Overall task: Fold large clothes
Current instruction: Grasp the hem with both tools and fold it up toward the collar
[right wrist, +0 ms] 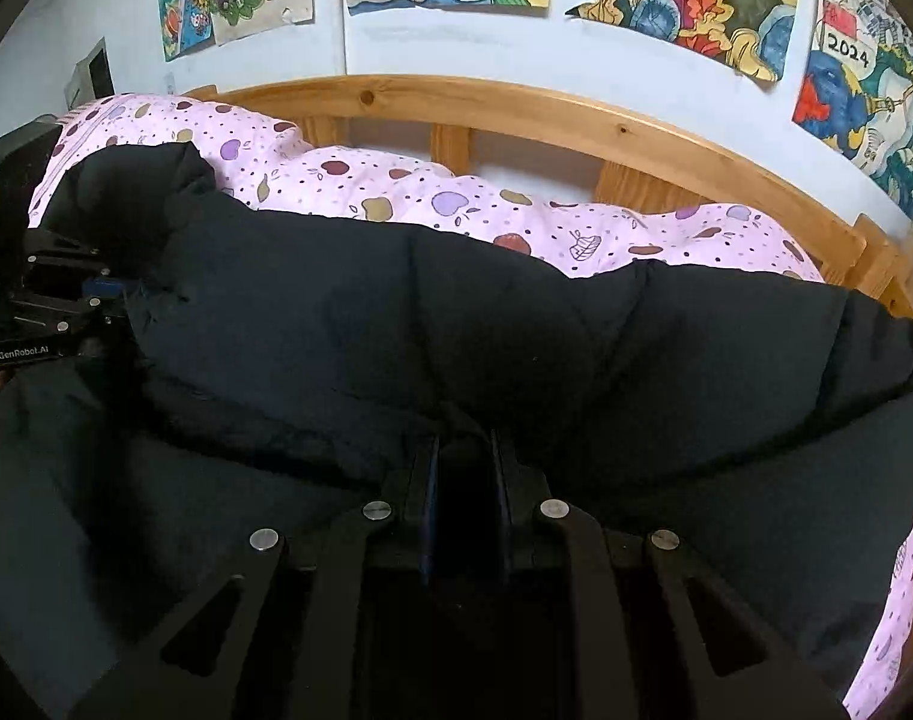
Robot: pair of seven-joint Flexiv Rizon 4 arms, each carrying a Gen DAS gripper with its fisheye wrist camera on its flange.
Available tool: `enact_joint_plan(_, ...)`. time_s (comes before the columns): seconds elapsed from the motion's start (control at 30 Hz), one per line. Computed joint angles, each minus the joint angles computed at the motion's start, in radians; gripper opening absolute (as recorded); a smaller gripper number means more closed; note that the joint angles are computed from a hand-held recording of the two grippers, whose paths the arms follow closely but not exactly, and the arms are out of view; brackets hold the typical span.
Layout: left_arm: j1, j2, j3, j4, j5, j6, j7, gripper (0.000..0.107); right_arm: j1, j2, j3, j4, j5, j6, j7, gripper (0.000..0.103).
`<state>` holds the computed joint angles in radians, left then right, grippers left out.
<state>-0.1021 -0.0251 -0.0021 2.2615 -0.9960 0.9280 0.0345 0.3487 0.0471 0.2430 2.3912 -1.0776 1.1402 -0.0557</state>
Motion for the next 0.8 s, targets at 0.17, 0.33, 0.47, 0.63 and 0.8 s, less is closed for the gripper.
enact_joint_plan(0.17,0.043,0.087,0.060,0.011,-0.122,-0.211,0.090,0.019,-0.031,0.122,0.020,0.048,-0.096,0.023,0.115,0.028)
enact_joint_plan(0.33,0.074,0.174,0.118,0.037,-0.286,-0.413,0.197,0.080,-0.079,0.251,0.053,0.051,-0.147,0.050,0.122,0.055)
enact_joint_plan(0.47,0.025,0.183,0.040,0.016,-0.376,-0.270,0.056,0.080,-0.143,0.223,0.030,-0.007,-0.198,0.086,0.186,0.055)
enact_joint_plan(0.63,-0.047,0.110,-0.008,-0.036,-0.374,-0.123,-0.046,0.077,-0.161,0.097,-0.014,-0.055,-0.137,0.162,0.211,0.053)
enact_joint_plan(0.8,-0.047,0.062,0.004,-0.055,-0.174,-0.201,-0.055,0.026,-0.079,0.025,0.013,-0.075,0.031,0.090,0.021,0.023)
